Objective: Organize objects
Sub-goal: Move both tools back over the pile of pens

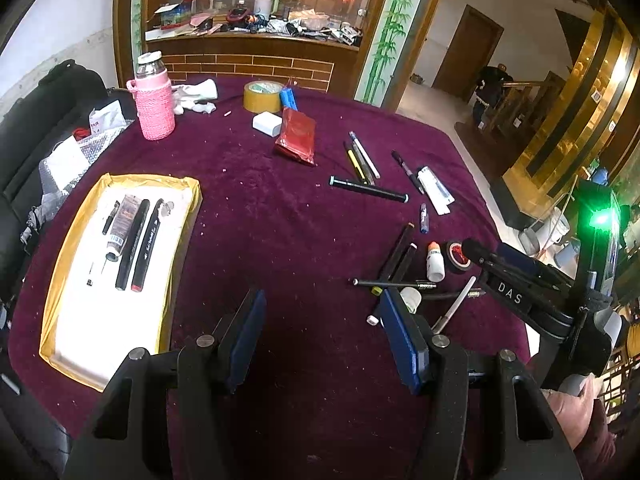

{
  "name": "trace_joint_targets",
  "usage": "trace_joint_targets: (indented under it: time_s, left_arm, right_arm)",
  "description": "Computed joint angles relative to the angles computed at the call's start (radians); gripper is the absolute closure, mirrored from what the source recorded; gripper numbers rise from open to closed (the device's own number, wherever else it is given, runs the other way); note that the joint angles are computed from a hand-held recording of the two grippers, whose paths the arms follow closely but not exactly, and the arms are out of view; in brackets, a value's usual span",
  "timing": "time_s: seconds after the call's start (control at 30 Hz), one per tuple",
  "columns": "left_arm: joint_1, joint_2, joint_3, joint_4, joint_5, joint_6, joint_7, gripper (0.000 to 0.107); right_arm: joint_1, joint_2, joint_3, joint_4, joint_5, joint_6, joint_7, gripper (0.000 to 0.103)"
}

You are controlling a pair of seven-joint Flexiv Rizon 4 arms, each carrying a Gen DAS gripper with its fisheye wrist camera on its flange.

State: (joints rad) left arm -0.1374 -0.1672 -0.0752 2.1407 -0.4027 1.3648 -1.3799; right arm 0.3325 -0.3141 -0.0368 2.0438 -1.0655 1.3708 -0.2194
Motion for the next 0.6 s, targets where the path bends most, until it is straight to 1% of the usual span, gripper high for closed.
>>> trace_joint_targets:
  time_s: [0.07, 0.2, 0.43, 0.53, 0.6]
  left_arm:
    - [-0.007, -0.008, 0.008, -0.008, 0.025, -0.011, -0.021, 0.054]
    - [-0.011, -0.021, 0.011, -0.017, 0.049, -0.029, -0.043, 0.054]
    - [-0.018, -0.055, 0.004, -0.042, 0.073, -0.034, -0.079, 0.054]
    - [-0.019, -0.083, -0.007, -0.066, 0.083, -0.042, -0.068, 0.054]
    - [-0.008, -0.111, -0.038, -0.077, 0.062, -0.026, -0.017, 0.054]
  right_arm:
    - [-0.006, -0.004, 0.004, 0.003, 0.018, 0.002, -0.009, 0.048]
    - [-0.016, -0.014, 0.019, 0.01, 0.091, -0.001, -0.06, 0.048]
    - [-0.009, -0.022, 0.009, 0.022, 0.174, -0.012, -0.131, 0.048]
    - [-0.014, -0.021, 0.003, 0.033, 0.2, -0.015, -0.149, 0.048]
    - [-0.023, -0.021, 0.003, 0.043, 0.23, -0.014, -0.161, 0.048]
